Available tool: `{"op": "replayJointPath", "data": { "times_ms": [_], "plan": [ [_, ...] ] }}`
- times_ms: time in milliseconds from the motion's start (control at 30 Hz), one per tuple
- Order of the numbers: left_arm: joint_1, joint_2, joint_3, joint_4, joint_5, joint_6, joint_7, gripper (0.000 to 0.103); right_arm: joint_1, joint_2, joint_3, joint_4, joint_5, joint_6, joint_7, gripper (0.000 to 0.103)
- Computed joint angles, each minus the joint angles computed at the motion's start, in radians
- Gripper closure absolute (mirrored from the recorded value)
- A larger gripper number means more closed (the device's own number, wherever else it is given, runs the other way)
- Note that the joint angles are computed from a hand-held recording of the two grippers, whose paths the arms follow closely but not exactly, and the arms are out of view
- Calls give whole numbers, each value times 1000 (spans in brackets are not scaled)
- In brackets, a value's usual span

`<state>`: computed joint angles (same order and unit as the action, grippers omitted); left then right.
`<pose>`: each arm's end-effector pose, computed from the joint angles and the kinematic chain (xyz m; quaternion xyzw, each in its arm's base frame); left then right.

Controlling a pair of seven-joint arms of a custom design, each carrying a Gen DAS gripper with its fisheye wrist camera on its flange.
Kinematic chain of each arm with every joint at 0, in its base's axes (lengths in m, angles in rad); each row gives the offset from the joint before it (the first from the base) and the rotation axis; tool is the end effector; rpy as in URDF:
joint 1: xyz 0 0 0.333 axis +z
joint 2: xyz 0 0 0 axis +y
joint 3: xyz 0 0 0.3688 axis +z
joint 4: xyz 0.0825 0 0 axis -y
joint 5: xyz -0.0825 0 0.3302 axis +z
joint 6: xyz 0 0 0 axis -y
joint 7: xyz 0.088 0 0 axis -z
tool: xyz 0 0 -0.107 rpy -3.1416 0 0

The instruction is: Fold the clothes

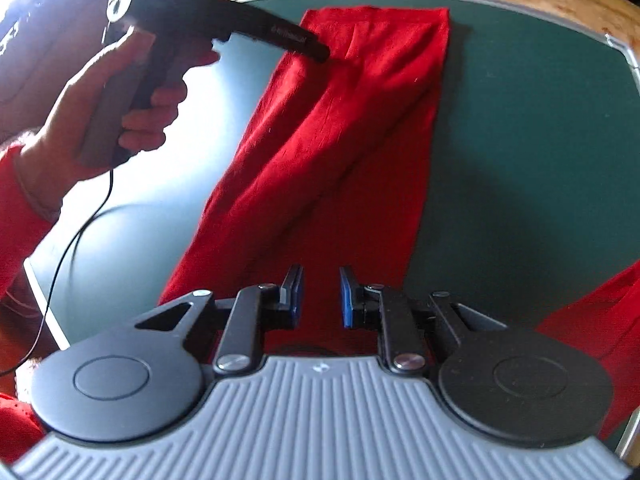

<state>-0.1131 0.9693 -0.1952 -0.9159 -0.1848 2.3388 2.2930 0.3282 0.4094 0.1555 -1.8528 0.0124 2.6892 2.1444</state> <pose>0.7971 -0.1740 0.3996 -0.3568 0.8933 -0.2491 0.1121 0.5853 0.2907 0.4332 -0.6455 0.7325 -0.0228 0.2153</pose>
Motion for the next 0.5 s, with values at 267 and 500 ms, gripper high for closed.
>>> {"op": "replayJointPath", "data": {
  "times_ms": [267, 500],
  "plan": [
    [-1, 9, 2, 16, 2, -14, -3, 60, 62, 26, -43, 68, -108, -108, 55, 83],
    [-4, 6, 3, 6, 5, 3, -6, 58, 101, -20, -69, 20, -186, -66, 131, 99]
  ]
}}
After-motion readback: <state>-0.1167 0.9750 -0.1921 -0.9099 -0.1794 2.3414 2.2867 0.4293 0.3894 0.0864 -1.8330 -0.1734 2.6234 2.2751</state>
